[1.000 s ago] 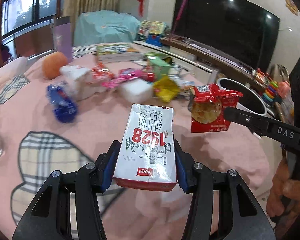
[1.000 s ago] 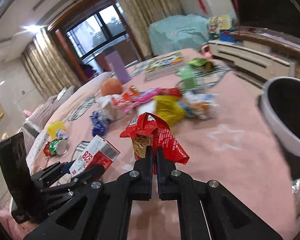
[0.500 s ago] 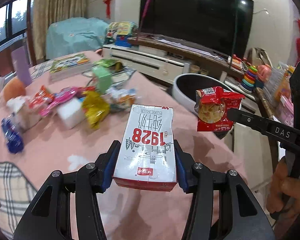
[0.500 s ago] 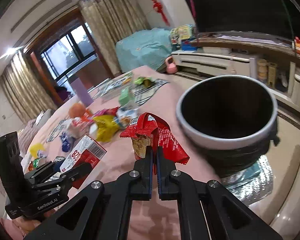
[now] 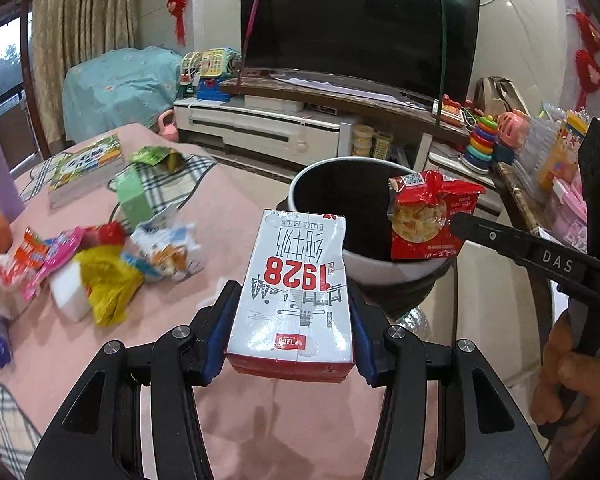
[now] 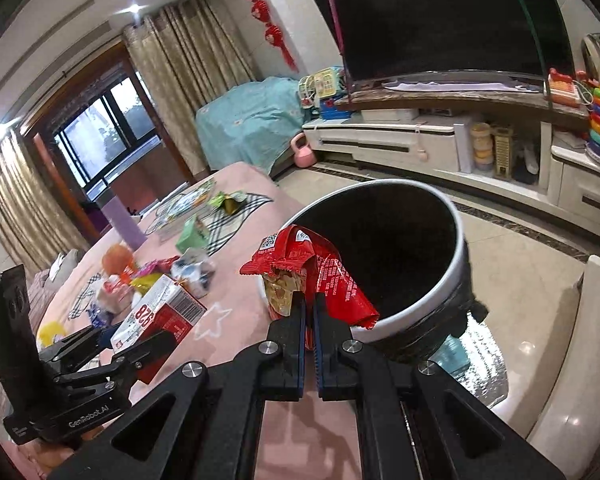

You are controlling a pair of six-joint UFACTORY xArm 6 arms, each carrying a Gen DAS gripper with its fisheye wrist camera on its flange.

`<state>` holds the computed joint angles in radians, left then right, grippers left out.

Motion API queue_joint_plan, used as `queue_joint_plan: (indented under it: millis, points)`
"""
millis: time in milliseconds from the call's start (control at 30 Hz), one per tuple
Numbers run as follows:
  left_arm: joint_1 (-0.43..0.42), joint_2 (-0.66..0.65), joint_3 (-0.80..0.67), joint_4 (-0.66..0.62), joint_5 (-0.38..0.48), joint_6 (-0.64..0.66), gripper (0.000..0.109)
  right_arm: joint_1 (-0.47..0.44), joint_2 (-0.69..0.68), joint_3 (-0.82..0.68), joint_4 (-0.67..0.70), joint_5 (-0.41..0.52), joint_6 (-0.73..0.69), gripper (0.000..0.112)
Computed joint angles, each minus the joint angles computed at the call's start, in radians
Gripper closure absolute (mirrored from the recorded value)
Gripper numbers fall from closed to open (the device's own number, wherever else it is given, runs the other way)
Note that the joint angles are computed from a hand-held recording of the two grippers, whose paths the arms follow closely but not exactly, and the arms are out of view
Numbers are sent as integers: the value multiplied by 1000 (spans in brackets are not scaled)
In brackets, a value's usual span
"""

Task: Collect trash
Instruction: 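Carry the carton and red bag over the bin and release both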

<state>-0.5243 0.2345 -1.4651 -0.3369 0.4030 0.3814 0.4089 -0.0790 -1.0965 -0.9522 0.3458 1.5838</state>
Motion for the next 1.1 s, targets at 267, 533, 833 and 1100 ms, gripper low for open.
queue_joint_plan:
  millis: [267,533,833,1100]
  points:
    - [-26,125,-184,63,72,-47,58,-53,5,14,47,-25,-42,109]
    - [-48,250,-368,114,161,-82,59,-98,17,4,144,-32,-153,109]
    - [-57,332,-486,141,206,-96,59,-113,44,-19,216,-23,-246,109]
    - [-52,386,-579,93,268,-85,47,-122,69,-38,276,-18,-303,103]
